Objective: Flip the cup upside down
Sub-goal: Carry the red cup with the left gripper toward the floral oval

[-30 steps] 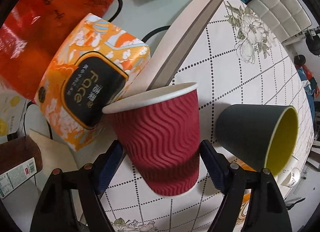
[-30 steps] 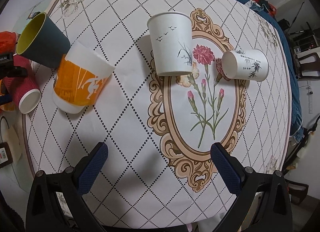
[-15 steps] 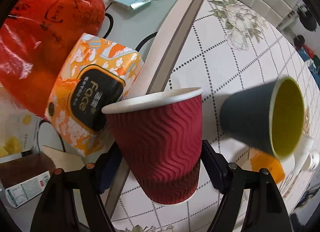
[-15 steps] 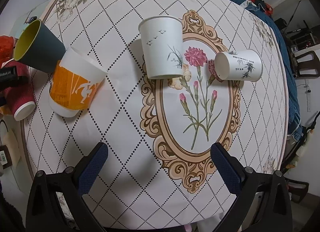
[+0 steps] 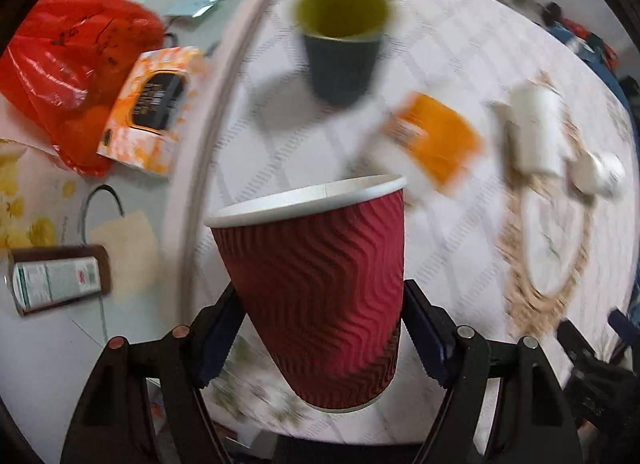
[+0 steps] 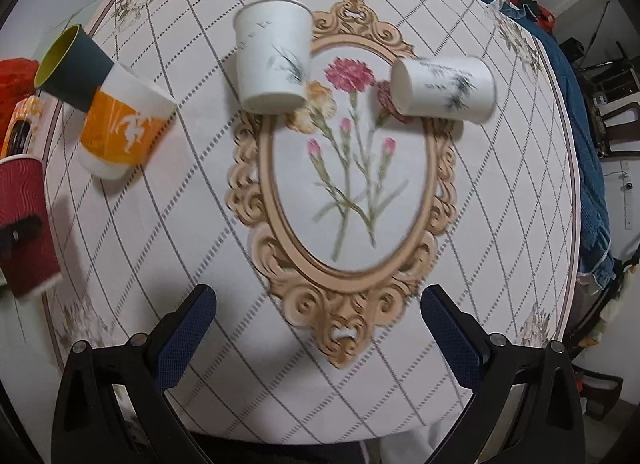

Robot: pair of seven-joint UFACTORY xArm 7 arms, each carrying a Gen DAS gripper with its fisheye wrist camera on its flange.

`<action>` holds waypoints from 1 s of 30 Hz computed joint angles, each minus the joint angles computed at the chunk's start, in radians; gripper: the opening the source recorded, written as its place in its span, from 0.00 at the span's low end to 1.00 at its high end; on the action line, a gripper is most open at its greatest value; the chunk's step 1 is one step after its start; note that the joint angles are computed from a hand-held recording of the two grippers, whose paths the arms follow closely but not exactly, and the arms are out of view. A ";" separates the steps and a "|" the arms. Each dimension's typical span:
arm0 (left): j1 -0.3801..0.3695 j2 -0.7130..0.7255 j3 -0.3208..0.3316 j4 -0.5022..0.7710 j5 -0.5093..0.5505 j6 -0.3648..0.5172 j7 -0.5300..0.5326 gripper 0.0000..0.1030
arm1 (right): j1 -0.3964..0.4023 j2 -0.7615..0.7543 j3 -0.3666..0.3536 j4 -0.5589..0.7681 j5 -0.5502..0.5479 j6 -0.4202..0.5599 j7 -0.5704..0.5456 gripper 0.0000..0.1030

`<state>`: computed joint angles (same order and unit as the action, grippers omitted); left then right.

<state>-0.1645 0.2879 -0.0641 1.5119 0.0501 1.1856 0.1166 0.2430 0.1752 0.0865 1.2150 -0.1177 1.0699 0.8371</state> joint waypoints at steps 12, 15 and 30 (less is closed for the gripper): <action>-0.113 -0.067 -0.077 -0.128 -0.063 0.031 0.014 0.73 | -0.089 -0.325 -0.016 -0.374 0.017 -0.029 -0.087 1.00; -0.140 -0.014 -0.084 -0.111 -0.068 0.042 -0.006 0.73 | -0.117 -0.385 -0.025 -0.451 0.032 -0.037 -0.106 1.00; -0.219 0.134 -0.078 -0.002 0.019 0.065 -0.026 0.74 | -0.203 -0.438 -0.044 -0.545 0.056 -0.088 -0.171 1.00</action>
